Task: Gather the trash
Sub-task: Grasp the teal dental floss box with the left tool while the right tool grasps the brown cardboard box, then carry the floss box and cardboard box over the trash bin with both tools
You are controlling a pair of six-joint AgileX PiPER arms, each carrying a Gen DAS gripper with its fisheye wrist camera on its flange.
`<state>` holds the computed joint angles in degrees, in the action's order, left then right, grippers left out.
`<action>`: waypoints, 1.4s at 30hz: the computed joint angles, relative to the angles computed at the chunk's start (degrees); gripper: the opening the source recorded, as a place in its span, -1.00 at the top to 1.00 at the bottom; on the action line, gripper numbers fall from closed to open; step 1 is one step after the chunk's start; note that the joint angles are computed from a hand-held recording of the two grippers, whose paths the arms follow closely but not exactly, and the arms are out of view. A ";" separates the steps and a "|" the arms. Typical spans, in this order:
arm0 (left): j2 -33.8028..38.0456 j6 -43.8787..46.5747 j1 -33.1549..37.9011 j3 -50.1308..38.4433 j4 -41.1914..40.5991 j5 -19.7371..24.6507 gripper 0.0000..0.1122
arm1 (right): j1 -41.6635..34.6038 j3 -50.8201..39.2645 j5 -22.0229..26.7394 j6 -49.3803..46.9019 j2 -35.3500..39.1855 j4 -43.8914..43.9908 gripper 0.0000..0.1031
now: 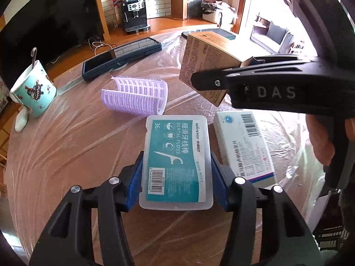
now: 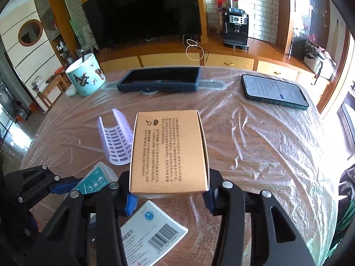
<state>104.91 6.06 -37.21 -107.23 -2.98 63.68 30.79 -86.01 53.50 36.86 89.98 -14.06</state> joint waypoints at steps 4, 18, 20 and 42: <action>-2.09 -0.02 0.70 1.91 -0.38 -0.89 0.02 | 0.95 0.67 0.44 0.68 -2.08 -0.19 0.11; -10.51 -1.09 4.57 11.15 -3.66 -3.26 0.02 | 9.13 7.77 0.68 7.99 -10.72 -5.19 0.11; -11.53 -0.88 5.04 12.09 -4.16 -3.38 0.02 | 10.68 8.91 0.84 9.19 -11.89 -5.91 0.11; -28.03 0.52 5.71 26.98 -7.64 -5.03 0.02 | 34.72 16.66 6.27 27.08 -21.74 -16.21 0.10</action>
